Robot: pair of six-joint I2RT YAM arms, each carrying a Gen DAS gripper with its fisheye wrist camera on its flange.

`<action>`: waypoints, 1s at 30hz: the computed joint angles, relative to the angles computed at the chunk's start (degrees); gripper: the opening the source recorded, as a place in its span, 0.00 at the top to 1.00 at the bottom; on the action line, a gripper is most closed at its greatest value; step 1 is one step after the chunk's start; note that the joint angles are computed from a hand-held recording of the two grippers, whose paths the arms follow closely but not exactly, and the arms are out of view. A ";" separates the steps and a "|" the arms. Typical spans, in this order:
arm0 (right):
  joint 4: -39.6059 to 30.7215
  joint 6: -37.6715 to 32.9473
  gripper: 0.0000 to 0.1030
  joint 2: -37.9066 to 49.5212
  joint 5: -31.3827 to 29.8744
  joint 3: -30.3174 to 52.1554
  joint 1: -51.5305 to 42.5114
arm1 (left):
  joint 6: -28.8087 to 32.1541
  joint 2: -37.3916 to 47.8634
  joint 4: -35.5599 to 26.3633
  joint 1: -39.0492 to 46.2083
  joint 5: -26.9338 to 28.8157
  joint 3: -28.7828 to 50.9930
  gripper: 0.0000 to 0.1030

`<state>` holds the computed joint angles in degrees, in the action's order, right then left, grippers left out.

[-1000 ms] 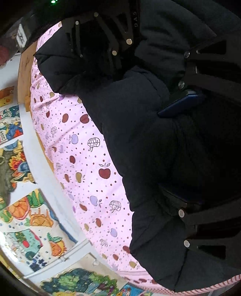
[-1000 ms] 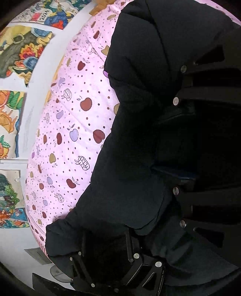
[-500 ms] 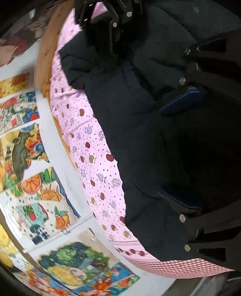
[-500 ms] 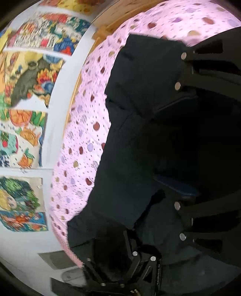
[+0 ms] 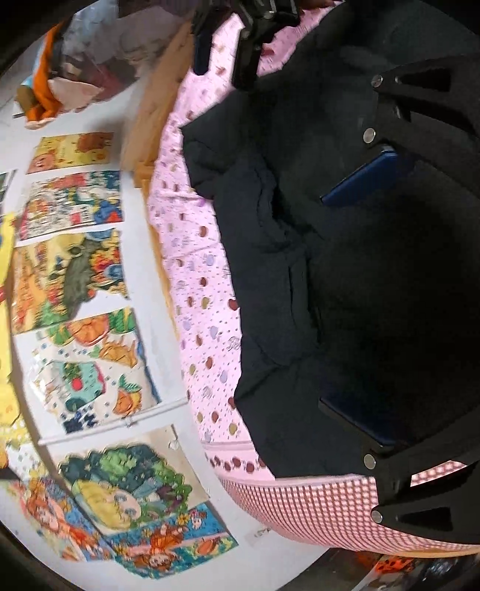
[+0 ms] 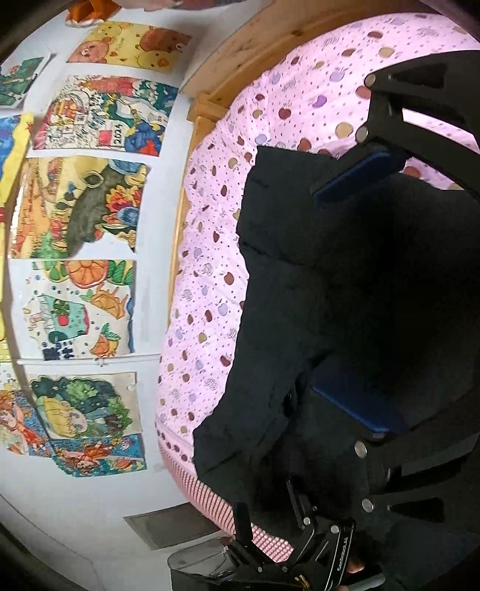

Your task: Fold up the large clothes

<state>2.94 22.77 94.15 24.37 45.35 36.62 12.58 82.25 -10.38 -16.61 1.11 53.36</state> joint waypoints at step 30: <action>-44.47 39.48 0.02 -18.06 30.43 4.00 50.41 | -7.03 -58.58 -28.10 10.09 4.17 -14.21 0.00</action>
